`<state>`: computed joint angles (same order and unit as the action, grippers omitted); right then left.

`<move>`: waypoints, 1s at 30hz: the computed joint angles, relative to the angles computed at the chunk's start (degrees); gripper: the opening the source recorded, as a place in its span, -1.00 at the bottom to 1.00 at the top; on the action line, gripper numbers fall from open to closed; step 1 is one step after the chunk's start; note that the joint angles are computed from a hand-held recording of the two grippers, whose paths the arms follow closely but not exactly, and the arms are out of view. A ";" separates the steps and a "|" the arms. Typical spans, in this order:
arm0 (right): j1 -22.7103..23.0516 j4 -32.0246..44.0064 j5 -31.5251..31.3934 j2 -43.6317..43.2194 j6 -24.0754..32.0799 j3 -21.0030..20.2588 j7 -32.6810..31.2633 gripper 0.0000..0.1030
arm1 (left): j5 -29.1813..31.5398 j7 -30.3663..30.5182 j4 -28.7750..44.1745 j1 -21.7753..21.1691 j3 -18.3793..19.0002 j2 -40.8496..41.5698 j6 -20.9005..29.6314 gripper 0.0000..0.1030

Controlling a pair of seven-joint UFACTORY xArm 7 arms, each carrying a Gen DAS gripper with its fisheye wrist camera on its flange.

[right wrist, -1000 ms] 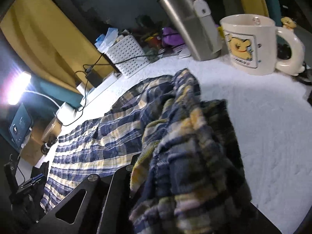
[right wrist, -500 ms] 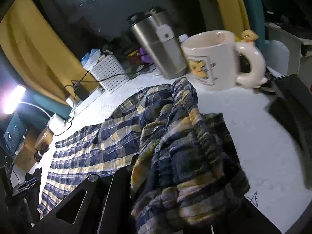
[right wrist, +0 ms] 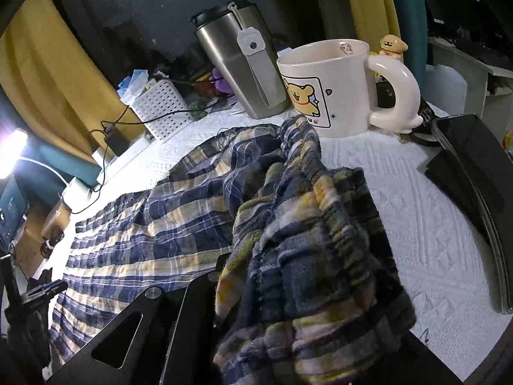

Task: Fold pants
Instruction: 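Hold the lifted pants bunch up in the right gripper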

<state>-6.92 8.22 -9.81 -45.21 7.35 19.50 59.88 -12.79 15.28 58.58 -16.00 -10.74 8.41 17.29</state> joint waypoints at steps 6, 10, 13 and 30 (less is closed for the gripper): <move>-1.25 1.33 -0.87 1.21 1.17 1.61 1.12 -0.81 | 3.80 -2.75 1.08 -0.58 0.78 1.32 -1.18 -0.11; -1.07 1.70 -1.48 1.41 2.05 1.41 1.51 -0.81 | -4.55 3.22 1.37 2.22 -2.43 1.03 -0.16 -0.11; -1.07 2.07 -2.01 1.60 2.84 1.45 1.81 -0.81 | -11.64 9.75 1.05 3.07 -3.99 0.26 -1.07 -0.11; 0.18 5.97 -5.22 -0.81 10.49 1.90 4.17 -0.81 | -16.40 18.09 1.58 3.57 -4.79 1.45 -2.97 -0.83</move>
